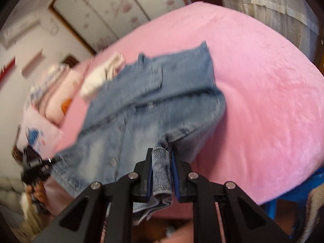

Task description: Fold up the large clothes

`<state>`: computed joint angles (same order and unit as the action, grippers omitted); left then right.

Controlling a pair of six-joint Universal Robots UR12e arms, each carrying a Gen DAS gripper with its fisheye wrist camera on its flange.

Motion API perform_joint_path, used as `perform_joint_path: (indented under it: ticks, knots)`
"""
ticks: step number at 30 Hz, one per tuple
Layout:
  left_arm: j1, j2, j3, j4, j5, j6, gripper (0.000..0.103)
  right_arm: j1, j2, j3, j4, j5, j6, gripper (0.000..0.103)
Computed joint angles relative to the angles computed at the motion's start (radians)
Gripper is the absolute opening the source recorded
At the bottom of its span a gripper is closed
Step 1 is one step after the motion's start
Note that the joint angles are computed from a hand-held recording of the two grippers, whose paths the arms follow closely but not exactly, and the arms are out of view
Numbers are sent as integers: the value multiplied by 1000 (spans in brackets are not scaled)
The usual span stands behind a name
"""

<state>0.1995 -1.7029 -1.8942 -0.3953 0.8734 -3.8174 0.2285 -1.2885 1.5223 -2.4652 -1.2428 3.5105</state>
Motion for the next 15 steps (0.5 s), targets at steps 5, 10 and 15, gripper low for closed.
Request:
perform_joint_path:
  ticks: [5,10,15]
  knots:
    - [1,-78,137,3,46,-51,9,-21,87,-134,-48,25,90,15]
    - [-2,-202,332,-75,114,-68,10,-34,231,-365,20,-1,158,15]
    - [-15,-355,533,-158,232,-112,27,-35,425,-650,152,-66,241,27]
